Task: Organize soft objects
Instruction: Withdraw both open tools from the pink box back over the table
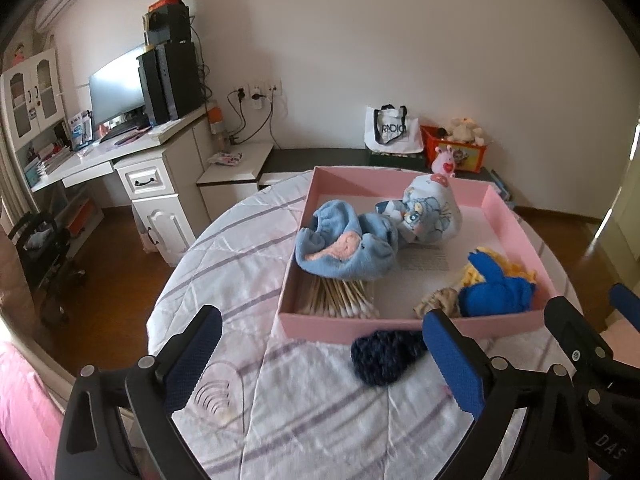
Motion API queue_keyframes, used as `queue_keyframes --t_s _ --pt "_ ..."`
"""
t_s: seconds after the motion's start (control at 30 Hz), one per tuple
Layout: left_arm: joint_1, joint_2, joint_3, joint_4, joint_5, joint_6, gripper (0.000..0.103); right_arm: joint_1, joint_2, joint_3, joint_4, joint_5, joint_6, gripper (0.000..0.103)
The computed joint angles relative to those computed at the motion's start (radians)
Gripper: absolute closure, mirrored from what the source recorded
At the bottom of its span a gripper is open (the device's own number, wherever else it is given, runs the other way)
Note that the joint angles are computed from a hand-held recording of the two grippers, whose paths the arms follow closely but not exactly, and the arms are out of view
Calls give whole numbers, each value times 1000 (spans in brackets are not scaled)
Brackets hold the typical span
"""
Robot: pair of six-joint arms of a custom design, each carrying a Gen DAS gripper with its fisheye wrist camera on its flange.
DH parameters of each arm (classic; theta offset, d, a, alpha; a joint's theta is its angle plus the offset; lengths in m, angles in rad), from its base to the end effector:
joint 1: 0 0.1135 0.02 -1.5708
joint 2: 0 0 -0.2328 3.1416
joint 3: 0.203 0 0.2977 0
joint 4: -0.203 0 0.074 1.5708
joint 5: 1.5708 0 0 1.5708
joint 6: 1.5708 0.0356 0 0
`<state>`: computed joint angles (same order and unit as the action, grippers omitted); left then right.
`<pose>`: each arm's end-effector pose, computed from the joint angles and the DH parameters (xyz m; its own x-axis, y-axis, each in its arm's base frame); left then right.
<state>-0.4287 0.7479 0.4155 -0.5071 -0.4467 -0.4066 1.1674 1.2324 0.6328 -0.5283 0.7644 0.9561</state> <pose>0.2023 -0.0756 0.1544 -0.6663 -0.0876 -0.7406 -0.1644 0.9859 0.0312 0.1247 0.2295 0.1280 -0.6518 -0.0249 -0.7580 -0.0259 0.9996 -0.0105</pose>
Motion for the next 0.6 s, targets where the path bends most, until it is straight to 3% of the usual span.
queue_keyframes --t_s 0.23,0.37,0.6 --pt "-205 -284 -28 -287 -161 -154 0 152 -96 21 -248 112 204 0" --pt "-382 -387 -6 -482 -288 -308 0 243 -117 51 -398 168 338 0" --pt "-756 -310 111 -857 -506 -781 0 418 -67 154 -696 250 638 0"
